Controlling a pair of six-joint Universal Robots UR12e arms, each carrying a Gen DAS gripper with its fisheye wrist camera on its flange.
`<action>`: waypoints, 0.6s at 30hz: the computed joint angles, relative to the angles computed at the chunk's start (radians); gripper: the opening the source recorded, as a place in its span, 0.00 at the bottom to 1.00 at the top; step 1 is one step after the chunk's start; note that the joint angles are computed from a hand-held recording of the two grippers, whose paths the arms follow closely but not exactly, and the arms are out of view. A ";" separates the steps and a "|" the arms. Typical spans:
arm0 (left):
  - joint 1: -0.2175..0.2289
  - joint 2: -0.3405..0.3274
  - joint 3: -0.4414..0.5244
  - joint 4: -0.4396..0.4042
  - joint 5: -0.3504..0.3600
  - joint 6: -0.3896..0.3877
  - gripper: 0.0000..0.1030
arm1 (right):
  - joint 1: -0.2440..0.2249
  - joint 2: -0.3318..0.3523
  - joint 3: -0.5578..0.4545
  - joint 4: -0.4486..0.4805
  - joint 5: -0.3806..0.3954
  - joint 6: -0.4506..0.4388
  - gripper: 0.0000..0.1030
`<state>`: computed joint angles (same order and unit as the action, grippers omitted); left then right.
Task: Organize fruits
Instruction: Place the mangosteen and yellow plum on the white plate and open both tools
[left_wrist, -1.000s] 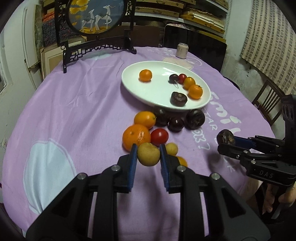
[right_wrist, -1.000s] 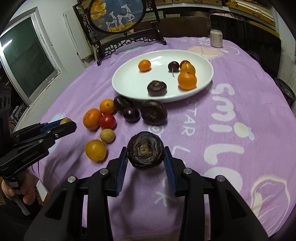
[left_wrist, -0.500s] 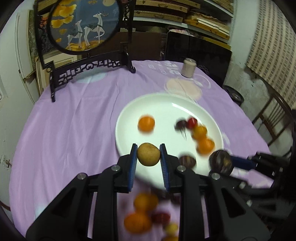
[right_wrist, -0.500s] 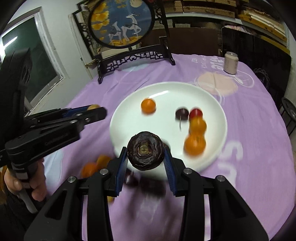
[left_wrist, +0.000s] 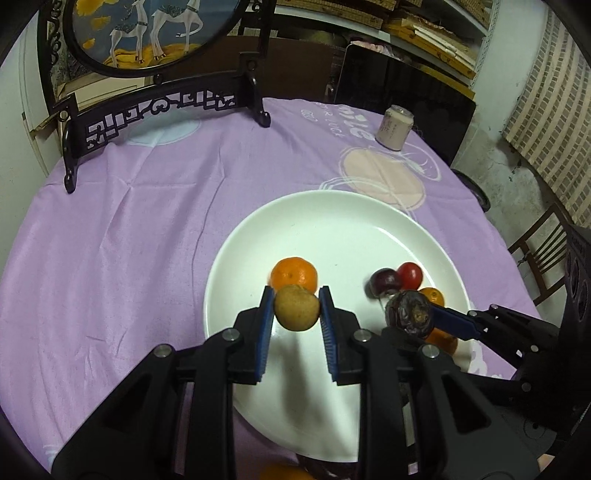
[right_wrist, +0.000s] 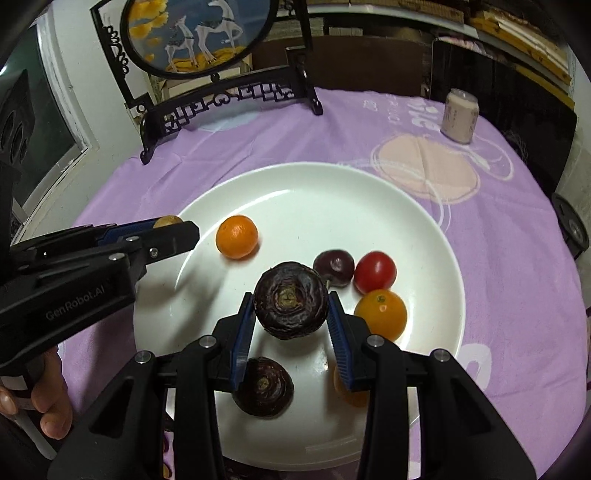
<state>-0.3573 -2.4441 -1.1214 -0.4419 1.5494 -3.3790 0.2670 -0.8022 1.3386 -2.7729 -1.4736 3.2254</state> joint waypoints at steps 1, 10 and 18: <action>-0.001 0.002 -0.004 0.012 0.004 -0.002 0.31 | 0.000 -0.002 0.006 -0.019 0.000 0.001 0.47; -0.001 0.082 -0.160 0.181 0.015 -0.045 0.40 | -0.007 -0.061 0.143 -0.222 -0.064 0.091 0.55; -0.028 0.209 -0.453 0.333 0.032 -0.041 0.45 | -0.009 -0.191 0.393 -0.315 0.017 0.140 0.55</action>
